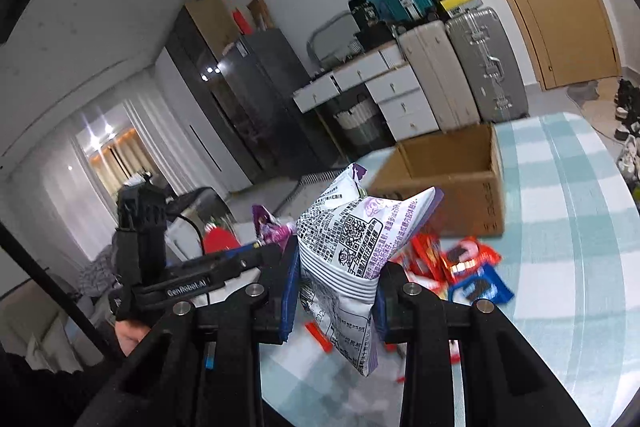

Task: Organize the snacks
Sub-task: 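Carry both held bags over the open cardboard box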

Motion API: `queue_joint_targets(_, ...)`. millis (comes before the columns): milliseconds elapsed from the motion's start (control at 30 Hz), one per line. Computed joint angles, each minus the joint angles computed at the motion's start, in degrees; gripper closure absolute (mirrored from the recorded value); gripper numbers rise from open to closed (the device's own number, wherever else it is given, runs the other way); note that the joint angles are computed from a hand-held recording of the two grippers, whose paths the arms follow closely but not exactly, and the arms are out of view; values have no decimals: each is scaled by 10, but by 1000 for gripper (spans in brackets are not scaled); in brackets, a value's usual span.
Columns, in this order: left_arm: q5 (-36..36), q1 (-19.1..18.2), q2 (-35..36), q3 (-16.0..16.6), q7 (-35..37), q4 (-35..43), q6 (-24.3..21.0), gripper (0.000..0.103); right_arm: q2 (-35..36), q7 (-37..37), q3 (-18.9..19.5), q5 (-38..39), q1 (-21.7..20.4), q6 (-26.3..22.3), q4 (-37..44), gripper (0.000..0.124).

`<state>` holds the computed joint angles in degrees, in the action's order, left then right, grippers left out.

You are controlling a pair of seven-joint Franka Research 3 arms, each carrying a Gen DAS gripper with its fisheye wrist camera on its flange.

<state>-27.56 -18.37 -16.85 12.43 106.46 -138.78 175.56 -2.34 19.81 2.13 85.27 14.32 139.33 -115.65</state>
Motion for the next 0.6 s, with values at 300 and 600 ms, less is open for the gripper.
queue_joint_targets(300, 76, 92, 51, -70, -52, 122, -79, 71, 48, 62, 9, -51, -3, 22, 122, 94)
queue_joint_targets(600, 198, 179, 184, -151, -147, 334, -181, 71, 195, 253, 33, -219, -15, 56, 338, 94)
